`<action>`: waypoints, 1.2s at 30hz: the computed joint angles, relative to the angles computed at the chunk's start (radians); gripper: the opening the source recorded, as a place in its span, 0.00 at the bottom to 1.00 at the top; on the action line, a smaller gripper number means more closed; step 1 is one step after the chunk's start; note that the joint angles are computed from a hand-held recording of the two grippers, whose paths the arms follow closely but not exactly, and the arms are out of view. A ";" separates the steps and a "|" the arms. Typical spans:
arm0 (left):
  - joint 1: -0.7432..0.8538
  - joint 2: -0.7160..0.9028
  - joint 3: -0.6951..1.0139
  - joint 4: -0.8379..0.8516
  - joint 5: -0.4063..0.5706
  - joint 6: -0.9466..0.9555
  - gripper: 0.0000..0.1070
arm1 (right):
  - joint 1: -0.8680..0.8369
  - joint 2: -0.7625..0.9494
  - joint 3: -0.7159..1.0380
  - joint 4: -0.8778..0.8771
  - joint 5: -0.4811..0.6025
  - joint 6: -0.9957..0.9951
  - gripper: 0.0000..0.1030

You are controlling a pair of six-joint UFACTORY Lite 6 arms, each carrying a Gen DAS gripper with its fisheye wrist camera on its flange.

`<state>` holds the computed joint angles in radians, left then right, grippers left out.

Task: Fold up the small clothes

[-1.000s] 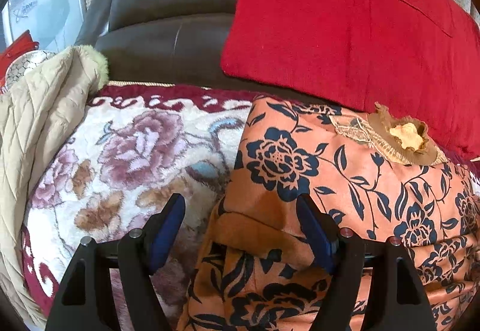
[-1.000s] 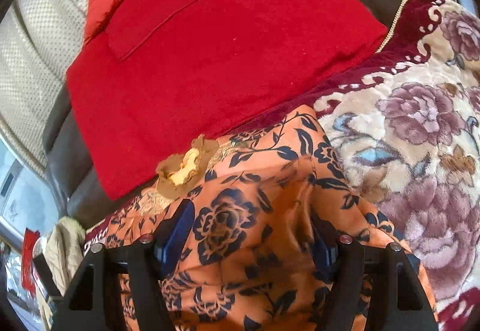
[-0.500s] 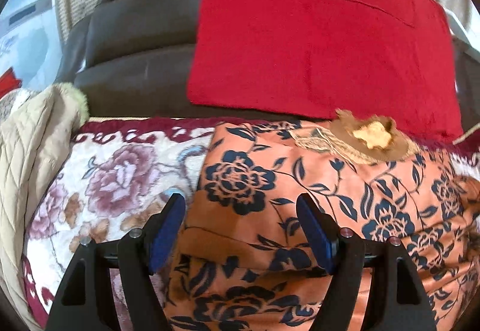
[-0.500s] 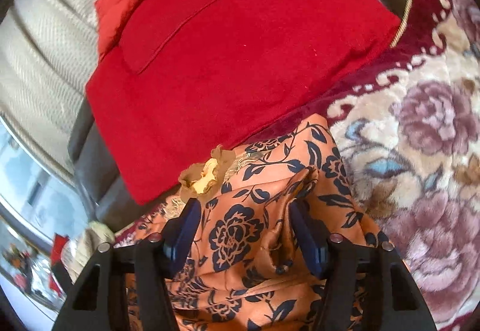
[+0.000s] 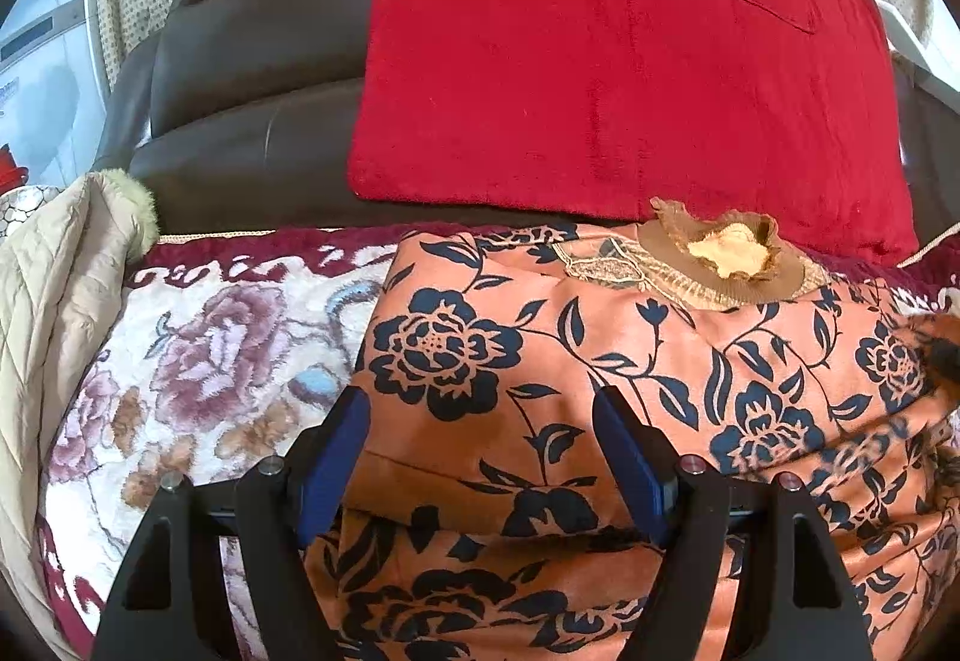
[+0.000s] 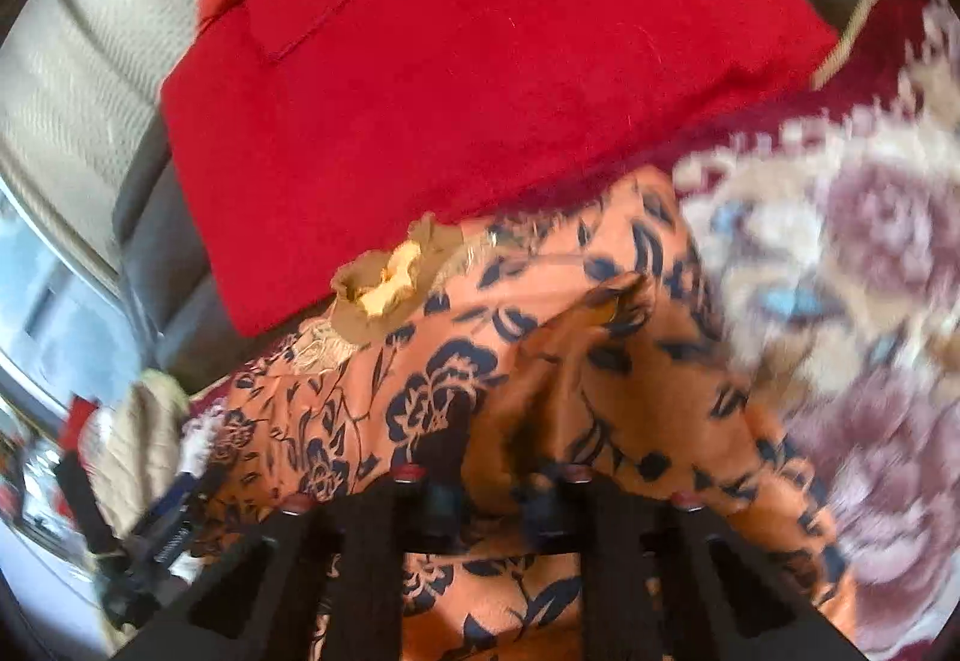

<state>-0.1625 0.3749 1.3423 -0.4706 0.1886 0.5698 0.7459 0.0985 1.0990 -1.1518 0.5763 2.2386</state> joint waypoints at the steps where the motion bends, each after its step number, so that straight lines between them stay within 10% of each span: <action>1: 0.003 0.000 0.001 -0.018 0.002 0.015 0.72 | 0.017 -0.001 0.017 0.006 0.056 -0.019 0.11; 5: 0.001 0.024 0.026 0.074 0.017 -0.074 0.72 | 0.003 0.050 0.089 0.135 0.160 -0.175 0.11; 10: -0.018 0.051 0.042 0.394 0.020 -0.367 0.72 | -0.054 -0.002 -0.075 0.170 0.030 -0.065 0.13; 21: 0.026 0.010 0.022 0.256 -0.028 -0.295 0.73 | 0.062 -0.114 0.004 0.109 0.294 -0.043 0.18; 30: 0.045 0.227 0.251 0.450 0.169 -0.468 0.73 | -0.177 0.126 0.050 0.292 -0.158 -0.206 0.22; 36: 0.066 0.119 0.148 0.205 0.062 -0.233 0.73 | -0.090 0.098 0.113 0.244 -0.056 -0.210 0.23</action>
<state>-0.0964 0.4937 1.4905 -0.2654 0.2511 0.3364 0.6559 0.1968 1.2118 -0.9080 0.5202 2.0289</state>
